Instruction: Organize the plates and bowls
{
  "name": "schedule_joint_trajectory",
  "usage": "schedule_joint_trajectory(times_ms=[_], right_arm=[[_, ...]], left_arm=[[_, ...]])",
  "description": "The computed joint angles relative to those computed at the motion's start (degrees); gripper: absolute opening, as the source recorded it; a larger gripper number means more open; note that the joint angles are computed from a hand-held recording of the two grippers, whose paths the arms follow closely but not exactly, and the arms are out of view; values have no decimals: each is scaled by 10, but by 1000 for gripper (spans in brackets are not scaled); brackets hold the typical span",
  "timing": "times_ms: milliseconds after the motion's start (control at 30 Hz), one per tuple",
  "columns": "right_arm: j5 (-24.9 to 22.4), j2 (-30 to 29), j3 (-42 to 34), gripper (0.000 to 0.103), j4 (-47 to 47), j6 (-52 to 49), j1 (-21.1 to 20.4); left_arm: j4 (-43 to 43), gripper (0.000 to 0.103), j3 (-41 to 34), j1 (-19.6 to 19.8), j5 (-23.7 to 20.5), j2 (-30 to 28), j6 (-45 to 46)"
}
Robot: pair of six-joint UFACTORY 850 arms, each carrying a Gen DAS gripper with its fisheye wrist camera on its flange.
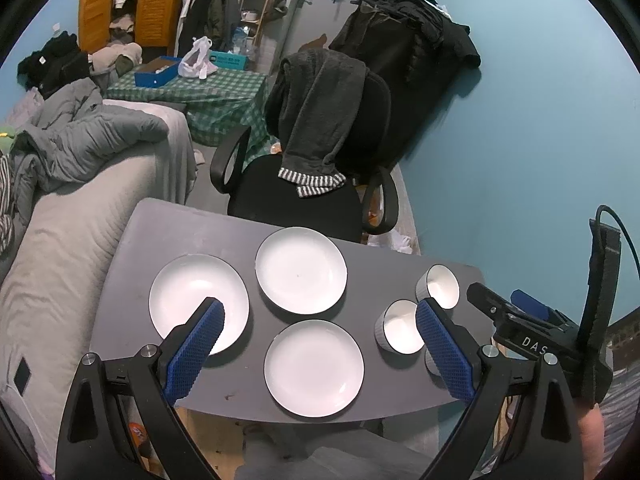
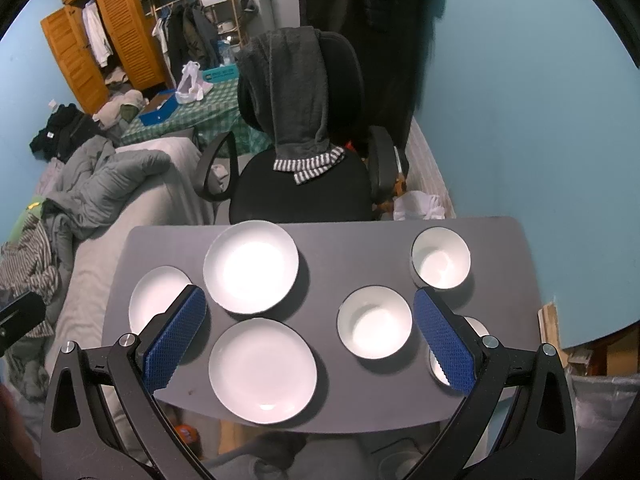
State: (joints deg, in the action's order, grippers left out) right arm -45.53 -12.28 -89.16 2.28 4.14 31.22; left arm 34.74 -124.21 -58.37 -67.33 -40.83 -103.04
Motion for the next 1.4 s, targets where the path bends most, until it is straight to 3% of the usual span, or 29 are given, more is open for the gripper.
schedule_joint_trajectory(times_ms=[1400], right_arm=[[-1, -10, -10, 102, -8, 7, 10]], left_arm=[[8, 98, 40, 3, 49, 22, -7]])
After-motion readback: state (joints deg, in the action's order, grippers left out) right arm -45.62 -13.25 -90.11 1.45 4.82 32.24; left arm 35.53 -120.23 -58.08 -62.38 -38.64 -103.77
